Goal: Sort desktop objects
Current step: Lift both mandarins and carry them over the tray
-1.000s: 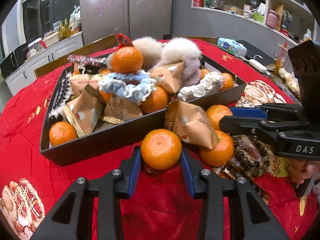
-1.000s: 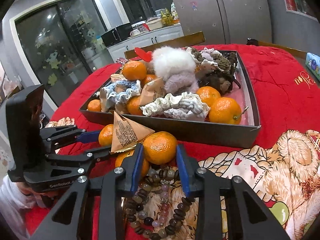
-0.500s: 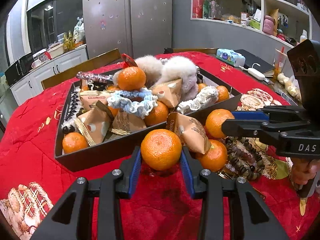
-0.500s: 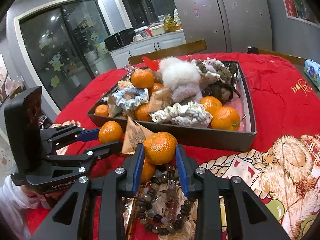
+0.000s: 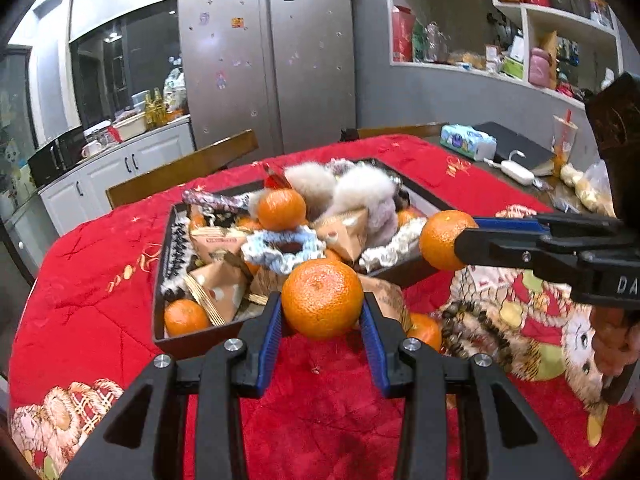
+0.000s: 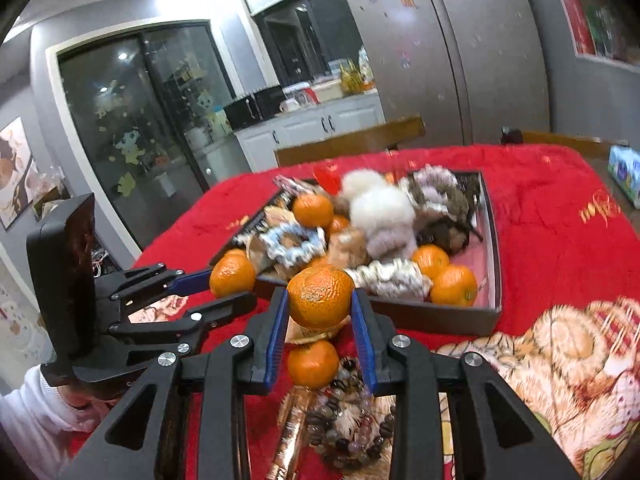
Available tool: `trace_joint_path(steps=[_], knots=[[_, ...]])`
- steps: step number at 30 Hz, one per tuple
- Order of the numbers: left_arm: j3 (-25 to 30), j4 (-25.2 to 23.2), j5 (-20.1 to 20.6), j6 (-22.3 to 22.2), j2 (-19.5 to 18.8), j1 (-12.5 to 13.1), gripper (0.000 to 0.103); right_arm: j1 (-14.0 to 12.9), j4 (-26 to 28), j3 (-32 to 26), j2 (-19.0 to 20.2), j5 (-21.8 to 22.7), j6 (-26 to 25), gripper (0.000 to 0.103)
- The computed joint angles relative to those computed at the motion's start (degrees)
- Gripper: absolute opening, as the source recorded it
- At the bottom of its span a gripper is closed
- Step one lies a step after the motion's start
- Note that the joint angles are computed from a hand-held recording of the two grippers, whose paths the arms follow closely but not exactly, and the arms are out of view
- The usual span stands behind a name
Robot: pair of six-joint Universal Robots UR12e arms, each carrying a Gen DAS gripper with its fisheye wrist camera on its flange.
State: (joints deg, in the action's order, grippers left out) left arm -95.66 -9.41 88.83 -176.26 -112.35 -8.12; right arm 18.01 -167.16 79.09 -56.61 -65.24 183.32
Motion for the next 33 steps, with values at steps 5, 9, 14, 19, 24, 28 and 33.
trace_joint_path(steps=[5, 9, 14, 19, 24, 28, 33], knots=[[-0.18, 2.58, 2.45, -0.86, 1.02, -0.48, 0.039, 0.30, -0.32, -0.97, -0.02, 0.21, 1.09, 0.030], [-0.27, 3.24, 3.90, -1.19, 2.41, -0.53, 0.039, 0.45, -0.28, -1.71, -0.16, 1.64, 2.00, 0.030], [-0.31, 4.08, 5.80, -0.79, 4.19, -0.40, 0.039, 0.61, -0.36, -2.52, -0.59, 2.24, 1.74, 0.030], [0.31, 4.42, 6.33, -0.45, 5.21, -0.13, 0.039, 0.72, 0.25, -4.02, -0.90, 2.00, 0.65, 0.030], [1.54, 4.40, 6.20, -0.05, 5.28, 0.12, 0.039, 0.83, 2.08, -6.25, -0.60, 1.43, -0.85, 0.030], [3.32, 3.70, 6.11, 0.32, 4.53, 0.50, 0.039, 0.86, 3.02, -8.25, 0.19, 1.27, -1.41, 0.030], [5.96, 3.00, 4.50, -0.55, 2.57, 1.40, 0.039, 0.85, 4.16, -11.52, 2.27, 0.14, -1.47, 0.030]])
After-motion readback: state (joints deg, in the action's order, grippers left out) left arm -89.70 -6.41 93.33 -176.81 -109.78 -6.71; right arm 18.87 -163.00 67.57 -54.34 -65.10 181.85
